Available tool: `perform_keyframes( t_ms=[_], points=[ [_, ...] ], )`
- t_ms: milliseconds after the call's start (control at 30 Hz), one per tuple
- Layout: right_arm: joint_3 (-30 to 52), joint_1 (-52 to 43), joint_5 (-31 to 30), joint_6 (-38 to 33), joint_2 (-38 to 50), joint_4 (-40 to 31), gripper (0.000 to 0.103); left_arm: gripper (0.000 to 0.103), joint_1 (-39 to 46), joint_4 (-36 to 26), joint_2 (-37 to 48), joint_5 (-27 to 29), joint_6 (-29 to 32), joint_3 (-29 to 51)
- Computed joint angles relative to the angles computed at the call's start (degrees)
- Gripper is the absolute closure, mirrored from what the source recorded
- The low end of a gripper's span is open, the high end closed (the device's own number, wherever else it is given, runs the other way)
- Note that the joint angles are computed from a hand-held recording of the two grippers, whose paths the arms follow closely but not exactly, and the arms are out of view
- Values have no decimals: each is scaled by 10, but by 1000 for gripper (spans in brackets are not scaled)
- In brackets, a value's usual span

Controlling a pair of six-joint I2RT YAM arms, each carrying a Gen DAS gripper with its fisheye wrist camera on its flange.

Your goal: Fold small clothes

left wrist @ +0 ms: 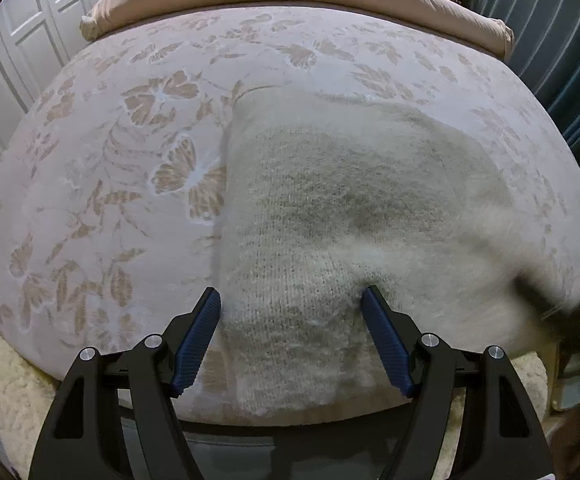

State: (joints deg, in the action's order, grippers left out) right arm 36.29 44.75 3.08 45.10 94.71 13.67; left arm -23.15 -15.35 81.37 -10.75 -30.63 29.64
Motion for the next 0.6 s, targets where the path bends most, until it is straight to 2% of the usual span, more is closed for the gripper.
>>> perform_keyframes(
  t_ms=[67, 133, 200, 233, 267, 300, 400, 500, 600],
  points=[
    [4, 8, 32, -20, -40, -17, 81, 29, -4, 3, -4, -2, -2, -2],
    [10, -3, 25, -27, -21, -23, 80, 29, -13, 6, 1, -12, -5, 0],
    [51, -23, 7, -32, 80, -55, 80, 29, -18, 10, 18, -16, -6, 5],
    [70, -37, -23, -29, 134, -61, 79, 29, -17, 15, 27, -12, -5, 7],
    [60, -44, -43, -12, 159, -26, 79, 29, -17, 16, 37, -9, -6, 10],
    [32, -47, -50, -3, 156, 27, 78, 29, -22, 18, 44, -15, -11, 10],
    [34, -48, -52, 14, 118, -12, 73, 29, -35, 20, 46, -33, -11, 7],
    [30, -44, -34, 24, 74, -49, 71, 28, -32, 20, 44, -28, -13, 6],
    [16, -12, 32, 40, 6, -89, 71, 28, -15, 7, 5, -6, -13, -7]
  ],
)
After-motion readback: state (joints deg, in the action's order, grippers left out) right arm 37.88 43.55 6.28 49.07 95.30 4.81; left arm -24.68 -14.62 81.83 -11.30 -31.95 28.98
